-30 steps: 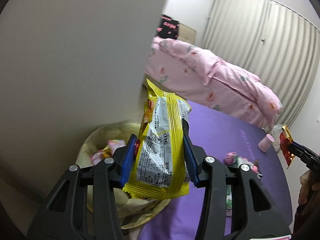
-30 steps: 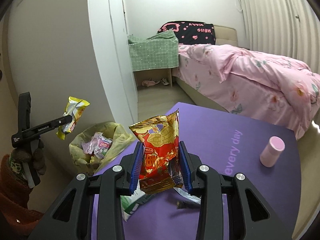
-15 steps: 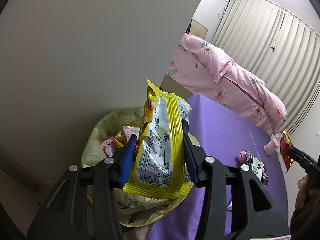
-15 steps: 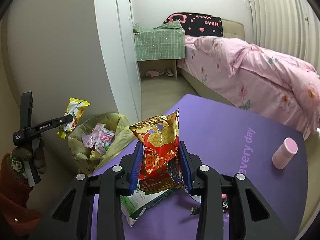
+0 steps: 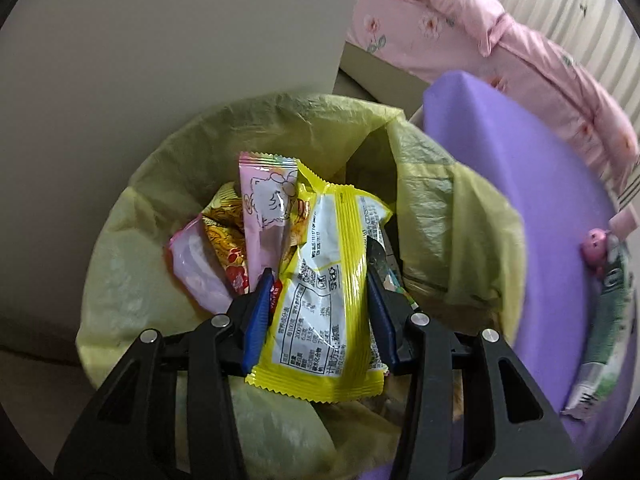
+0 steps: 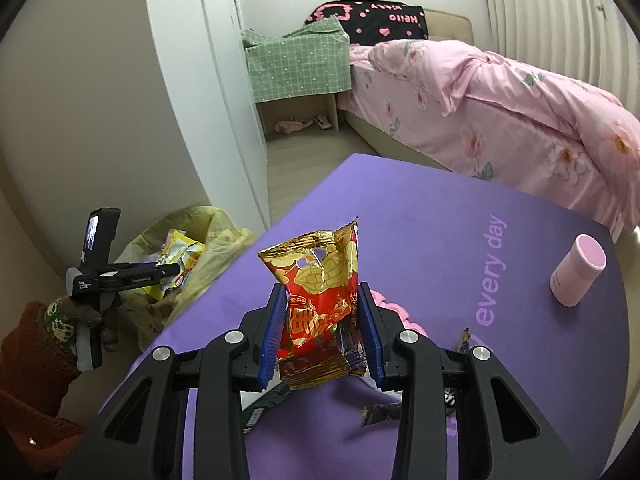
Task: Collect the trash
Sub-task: 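Carry both wrappers to the yellow trash bag and open both tools over it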
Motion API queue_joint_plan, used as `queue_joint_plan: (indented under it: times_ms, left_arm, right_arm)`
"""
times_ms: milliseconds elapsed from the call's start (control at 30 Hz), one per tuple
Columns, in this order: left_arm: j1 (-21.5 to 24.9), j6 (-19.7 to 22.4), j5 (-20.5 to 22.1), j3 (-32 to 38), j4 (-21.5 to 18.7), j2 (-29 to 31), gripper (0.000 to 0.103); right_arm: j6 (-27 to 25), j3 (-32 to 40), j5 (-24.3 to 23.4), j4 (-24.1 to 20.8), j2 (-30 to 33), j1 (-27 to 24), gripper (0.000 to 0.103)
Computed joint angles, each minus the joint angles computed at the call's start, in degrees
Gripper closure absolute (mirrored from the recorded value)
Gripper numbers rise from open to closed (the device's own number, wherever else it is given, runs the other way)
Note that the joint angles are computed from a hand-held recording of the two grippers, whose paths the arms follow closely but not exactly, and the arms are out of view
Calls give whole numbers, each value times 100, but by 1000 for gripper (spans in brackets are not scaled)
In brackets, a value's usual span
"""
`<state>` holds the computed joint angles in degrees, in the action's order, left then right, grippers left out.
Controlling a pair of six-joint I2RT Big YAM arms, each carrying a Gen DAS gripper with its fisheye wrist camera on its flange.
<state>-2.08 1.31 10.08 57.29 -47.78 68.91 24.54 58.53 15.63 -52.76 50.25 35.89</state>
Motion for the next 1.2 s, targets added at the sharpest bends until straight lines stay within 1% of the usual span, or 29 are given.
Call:
queue_joint_plan:
  times_ms: [67,200,333,400,433,500,533,567,600,667,733,800,900,1000,1100,1167,1200]
  left_arm:
    - [-129,103,-124,103,-40,156,61]
    - [-358,253,-461,316,-88,458,61]
    - [-386,312,-501,422,-201,536,61]
    - [-296,227,-239,398,-197,488,59]
    - [-179,157,42,361,-207,402,56]
    - [114,227,472,247,-243,208,45]
    - [275,229,724,179,-242,56,44]
    - [372,216,875,128,-234,-81,43]
    - [432,209,951,101,-231,-169,39]
    - [665,210,1201,42,-240,-488,38]
    - [925,143,1386,-6,-193,-792,37]
    - [1222,62,1452,-74,-74,-1127,37]
    - [1653,-44,1562,-124,83,-1477,37]
    - [2217,-221,1759,-208,212,-1802,37]
    - [2590,-277,1919,-217,195,-1908,35]
    - [2829,-263,2065,-208,141,-1941,33]
    - [2959,-230,2146,-201,123,-1939,31]
  right_arm:
    - [-39,41,78,10,43,-54,69]
    - [-82,99,29,76,64,-215,69]
    - [-102,133,-10,122,84,-244,69]
    - [-113,140,-45,123,115,-236,69]
    - [-116,151,-64,118,144,-220,69]
    - [-123,191,-82,100,208,-161,69]
    - [-135,228,-87,101,259,-126,68]
    - [-145,273,-95,108,317,-87,68]
    - [-148,312,-103,115,368,-54,68]
    - [-210,438,-159,173,527,51,68]
    - [-291,591,-205,211,724,132,68]
    - [-371,752,-298,283,959,224,68]
    - [-433,1058,-610,456,1479,390,68]
    - [-496,1376,-976,627,2043,552,68]
    - [-623,1848,-1239,662,2735,750,68]
    - [-736,2081,-1257,706,3057,856,68]
    - [-779,2173,-1241,718,3177,891,65]
